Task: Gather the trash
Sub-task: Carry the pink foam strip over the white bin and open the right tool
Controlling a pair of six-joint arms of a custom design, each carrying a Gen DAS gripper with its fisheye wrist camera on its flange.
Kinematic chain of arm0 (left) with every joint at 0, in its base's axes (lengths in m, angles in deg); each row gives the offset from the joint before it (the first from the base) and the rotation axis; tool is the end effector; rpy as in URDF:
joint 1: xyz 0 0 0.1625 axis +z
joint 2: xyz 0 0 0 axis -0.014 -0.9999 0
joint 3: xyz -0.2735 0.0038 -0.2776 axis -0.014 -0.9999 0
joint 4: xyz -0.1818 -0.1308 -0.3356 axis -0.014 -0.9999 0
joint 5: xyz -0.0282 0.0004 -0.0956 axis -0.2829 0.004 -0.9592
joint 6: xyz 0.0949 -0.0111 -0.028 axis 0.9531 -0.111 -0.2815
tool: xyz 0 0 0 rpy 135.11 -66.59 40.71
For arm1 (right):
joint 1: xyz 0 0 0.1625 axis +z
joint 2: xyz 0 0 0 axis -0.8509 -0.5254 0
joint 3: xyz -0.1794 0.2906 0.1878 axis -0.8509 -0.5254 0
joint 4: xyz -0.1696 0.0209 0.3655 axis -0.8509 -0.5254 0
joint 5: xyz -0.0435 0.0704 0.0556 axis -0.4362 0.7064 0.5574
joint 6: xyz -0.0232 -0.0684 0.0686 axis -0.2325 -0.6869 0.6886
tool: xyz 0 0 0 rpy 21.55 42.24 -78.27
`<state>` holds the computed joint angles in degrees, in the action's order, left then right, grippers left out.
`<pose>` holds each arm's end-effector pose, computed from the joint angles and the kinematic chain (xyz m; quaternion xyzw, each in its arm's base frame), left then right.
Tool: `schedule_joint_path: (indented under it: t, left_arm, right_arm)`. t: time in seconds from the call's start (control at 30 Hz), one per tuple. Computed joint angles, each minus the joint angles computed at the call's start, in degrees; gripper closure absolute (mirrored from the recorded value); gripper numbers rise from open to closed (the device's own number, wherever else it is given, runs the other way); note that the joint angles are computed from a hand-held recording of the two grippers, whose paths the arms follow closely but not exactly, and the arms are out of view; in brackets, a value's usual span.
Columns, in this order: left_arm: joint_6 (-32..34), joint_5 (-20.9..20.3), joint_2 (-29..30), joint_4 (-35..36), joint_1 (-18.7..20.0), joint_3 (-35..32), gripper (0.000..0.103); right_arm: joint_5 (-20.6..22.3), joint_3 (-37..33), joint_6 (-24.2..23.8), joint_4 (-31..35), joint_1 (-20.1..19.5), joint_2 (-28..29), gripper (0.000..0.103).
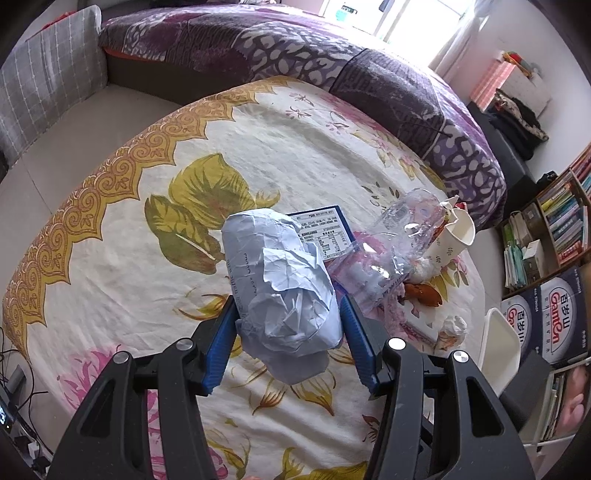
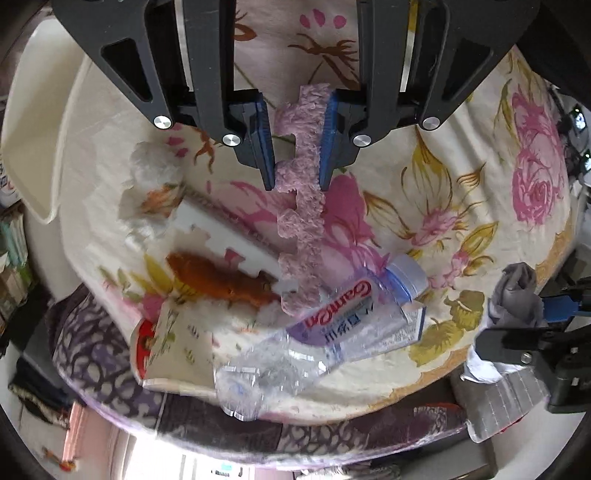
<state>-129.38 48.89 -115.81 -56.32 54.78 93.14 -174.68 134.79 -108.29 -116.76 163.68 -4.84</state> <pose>-0.1388 -0.5555 0.2412 -0.1656 0.8727 -0.3550 0.2913 0.2575 -0.6139 0.0153 0.3734 -0.8781 0.1275 0.2706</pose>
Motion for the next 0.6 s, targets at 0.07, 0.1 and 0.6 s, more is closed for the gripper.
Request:
schedule_joint_path:
  t: [0.07,0.1,0.6]
  left_arm:
    - [0.38,0.37,0.01,-0.62,-0.31,0.08,0.048]
    - [0.78,0.69,0.11,-1.07,-0.54,0.07,0.048]
    - [7.53,10.02,4.27,-7.80,-5.12,-0.65,0.048]
  right_arm:
    - [0.94,0.37,0.17,-1.13,0.17,-0.78,0.081]
    - [1.29,0.38,0.23,-1.61,0.21,-1.04,0.081]
    - [5.25,1.21,2.48,-12.54,0.05,-5.26,0.081]
